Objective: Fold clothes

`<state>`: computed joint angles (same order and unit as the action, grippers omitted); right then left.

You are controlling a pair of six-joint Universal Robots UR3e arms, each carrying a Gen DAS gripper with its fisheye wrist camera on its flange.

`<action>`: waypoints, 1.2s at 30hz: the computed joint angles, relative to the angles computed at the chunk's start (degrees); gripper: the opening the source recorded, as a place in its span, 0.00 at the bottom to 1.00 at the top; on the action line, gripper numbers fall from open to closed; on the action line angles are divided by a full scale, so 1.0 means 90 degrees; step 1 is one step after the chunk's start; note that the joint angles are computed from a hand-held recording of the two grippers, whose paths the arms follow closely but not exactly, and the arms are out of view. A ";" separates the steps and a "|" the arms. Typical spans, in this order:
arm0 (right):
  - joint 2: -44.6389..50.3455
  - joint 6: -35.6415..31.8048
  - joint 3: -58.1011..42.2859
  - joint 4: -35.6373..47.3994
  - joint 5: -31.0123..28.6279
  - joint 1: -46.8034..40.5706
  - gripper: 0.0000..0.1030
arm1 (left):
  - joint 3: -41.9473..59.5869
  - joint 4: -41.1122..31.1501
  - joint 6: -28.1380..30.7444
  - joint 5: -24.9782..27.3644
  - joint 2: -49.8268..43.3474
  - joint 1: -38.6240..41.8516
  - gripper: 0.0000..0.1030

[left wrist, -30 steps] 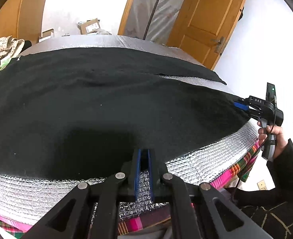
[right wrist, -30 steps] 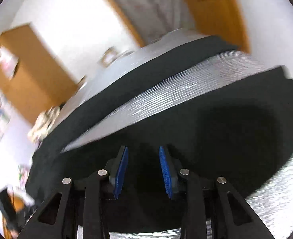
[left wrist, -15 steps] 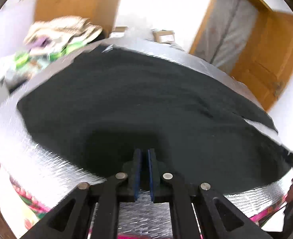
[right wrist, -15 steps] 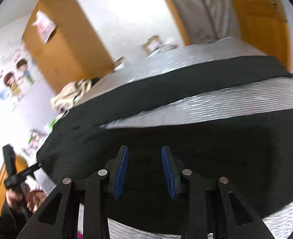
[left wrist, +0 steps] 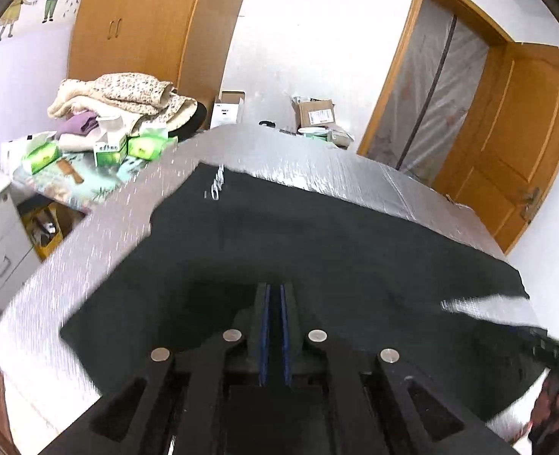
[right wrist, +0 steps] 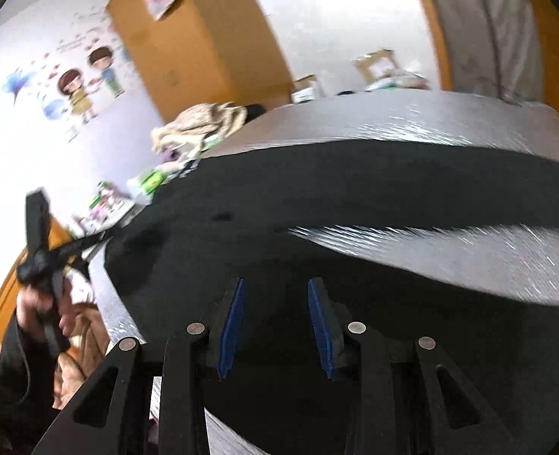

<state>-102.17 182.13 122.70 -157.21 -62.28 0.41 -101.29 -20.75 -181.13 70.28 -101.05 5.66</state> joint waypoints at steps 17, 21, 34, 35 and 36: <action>0.3554 -0.0025 -0.4400 0.1529 -0.1151 0.1525 0.36 | 0.5393 -0.2945 -0.0183 0.0010 -0.3856 0.0088 0.04; 0.3935 0.0040 -0.4685 0.1753 -0.1092 0.1483 0.35 | 0.5585 -0.3041 -0.0188 -0.0035 -0.3904 0.0115 0.04; 0.3879 -0.0063 -0.4693 0.1707 -0.0926 0.1419 0.35 | 0.1077 -0.0836 0.0315 -0.0195 -0.1275 0.0530 0.04; 0.3980 -0.0091 -0.4762 0.1697 -0.0943 0.1459 0.35 | 0.0907 -0.0738 0.0291 -0.0207 -0.1271 0.0580 0.04; 0.4106 -0.0126 -0.4864 0.1692 -0.0974 0.1504 0.35 | 0.0784 -0.0673 0.0282 -0.0216 -0.1213 0.0615 0.04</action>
